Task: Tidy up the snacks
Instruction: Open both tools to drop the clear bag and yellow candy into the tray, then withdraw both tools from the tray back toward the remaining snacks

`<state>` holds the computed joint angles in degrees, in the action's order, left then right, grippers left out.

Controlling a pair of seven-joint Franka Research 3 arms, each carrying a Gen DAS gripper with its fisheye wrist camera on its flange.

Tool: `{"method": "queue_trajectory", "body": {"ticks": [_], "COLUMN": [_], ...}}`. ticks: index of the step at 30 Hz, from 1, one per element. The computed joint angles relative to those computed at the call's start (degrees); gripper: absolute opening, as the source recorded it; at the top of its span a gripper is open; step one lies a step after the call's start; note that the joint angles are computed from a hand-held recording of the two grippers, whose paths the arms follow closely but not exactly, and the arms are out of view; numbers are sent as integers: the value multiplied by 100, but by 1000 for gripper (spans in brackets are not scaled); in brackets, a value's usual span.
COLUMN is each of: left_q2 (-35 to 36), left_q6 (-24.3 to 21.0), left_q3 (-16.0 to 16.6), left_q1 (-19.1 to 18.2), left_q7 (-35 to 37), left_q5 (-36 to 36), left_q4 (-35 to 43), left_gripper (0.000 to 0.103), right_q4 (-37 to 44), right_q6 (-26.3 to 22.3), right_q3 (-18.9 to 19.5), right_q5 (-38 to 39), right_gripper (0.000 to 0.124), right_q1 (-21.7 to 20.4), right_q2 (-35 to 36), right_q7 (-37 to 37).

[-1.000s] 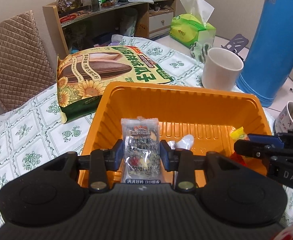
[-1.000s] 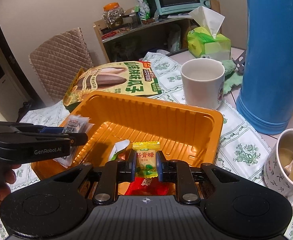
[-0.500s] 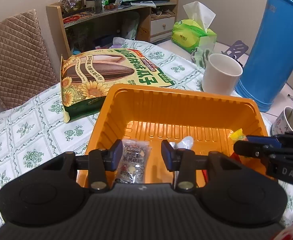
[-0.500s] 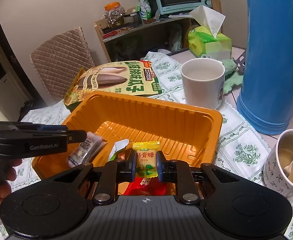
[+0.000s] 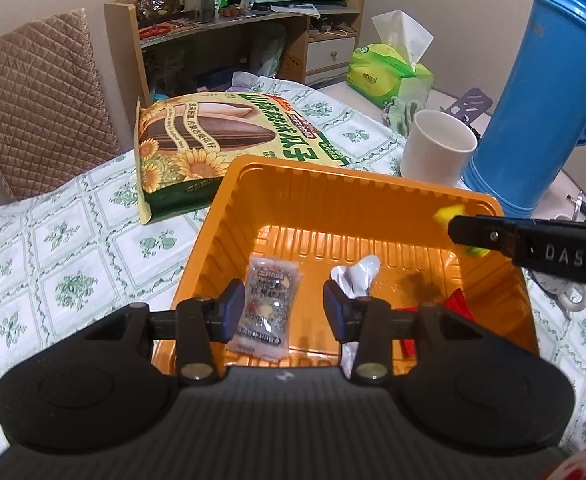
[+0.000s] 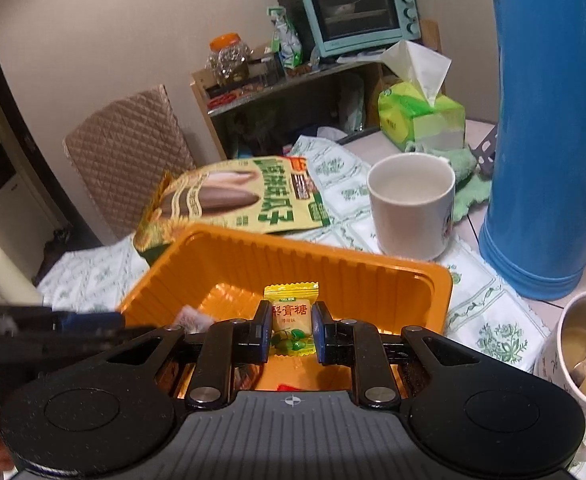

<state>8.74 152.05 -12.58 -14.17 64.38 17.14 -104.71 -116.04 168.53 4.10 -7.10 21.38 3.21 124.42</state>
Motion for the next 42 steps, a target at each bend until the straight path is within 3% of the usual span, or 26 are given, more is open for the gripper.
{"method": "queue_trajectory", "body": {"ticks": [4, 16, 21, 32, 42], "left_q2": [-241, -1509, -2153, -3728, -4869], "left_q6": [73, 263, 131, -541, -1376], "left_q3": [-6, -87, -144, -421, -634], "left_q1": [6, -30, -45, -158, -505], "left_q7": [-131, -788, -1265, -2391, -3094], "left_q5": [-51, -390, -368, -107, -176], "left_q4": [-252, -1481, -1994, -3032, -3697], "left_gripper": [40, 46, 49, 49, 49], "right_q4": [-119, -1131, -1545, -2280, -2709], "right_q6": [167, 113, 38, -258, -654], "right_q3": [-35, 367, 407, 300, 407], "right_q5": [-205, 799, 1422, 2595, 3038], "right_gripper": [50, 63, 67, 70, 71], "right_q1": [5, -148, -68, 424, 751], "right_q2": [-105, -1208, -1731, -2819, -3488], "right_q7": [254, -807, -1272, -2323, -2818]}}
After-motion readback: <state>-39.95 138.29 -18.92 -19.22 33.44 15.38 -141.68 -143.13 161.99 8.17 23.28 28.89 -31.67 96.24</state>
